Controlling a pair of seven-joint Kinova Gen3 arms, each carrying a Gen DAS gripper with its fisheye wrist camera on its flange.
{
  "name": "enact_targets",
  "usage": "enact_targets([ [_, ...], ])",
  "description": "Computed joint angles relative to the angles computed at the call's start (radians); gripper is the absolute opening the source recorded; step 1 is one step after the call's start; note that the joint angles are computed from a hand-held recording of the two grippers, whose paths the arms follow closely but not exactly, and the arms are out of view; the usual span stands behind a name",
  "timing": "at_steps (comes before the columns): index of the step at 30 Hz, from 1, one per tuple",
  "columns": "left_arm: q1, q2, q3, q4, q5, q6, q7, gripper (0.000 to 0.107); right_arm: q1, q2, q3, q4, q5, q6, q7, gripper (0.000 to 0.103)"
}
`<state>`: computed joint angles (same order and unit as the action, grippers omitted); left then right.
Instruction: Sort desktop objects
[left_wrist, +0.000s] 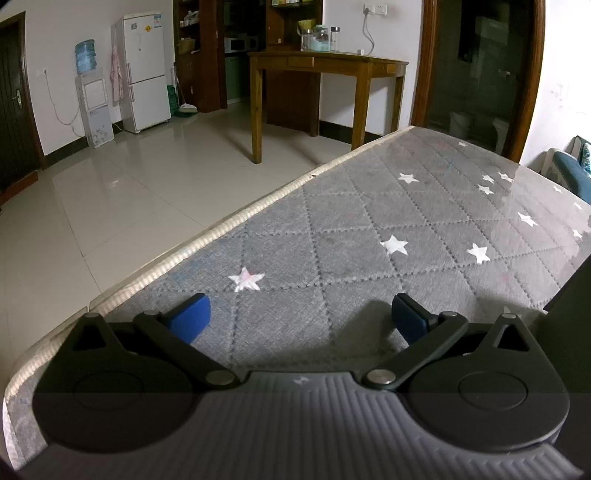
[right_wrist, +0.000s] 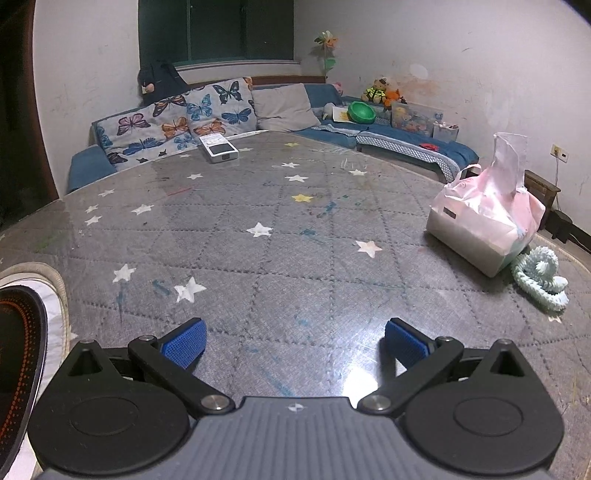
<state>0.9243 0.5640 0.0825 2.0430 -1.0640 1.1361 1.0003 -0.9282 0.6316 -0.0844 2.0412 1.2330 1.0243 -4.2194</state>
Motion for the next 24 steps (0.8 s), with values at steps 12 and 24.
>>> enact_targets([
  [12,-0.007,-0.012,0.004,0.068,-0.027,-0.024,0.053,0.103,-0.004,0.01,0.005,-0.012,-0.003,-0.001,0.005,0.103],
  [24,-0.015,-0.01,0.01,0.061,-0.029,-0.021,0.046,0.103,-0.007,0.008,0.004,-0.01,-0.006,0.002,0.003,0.103],
])
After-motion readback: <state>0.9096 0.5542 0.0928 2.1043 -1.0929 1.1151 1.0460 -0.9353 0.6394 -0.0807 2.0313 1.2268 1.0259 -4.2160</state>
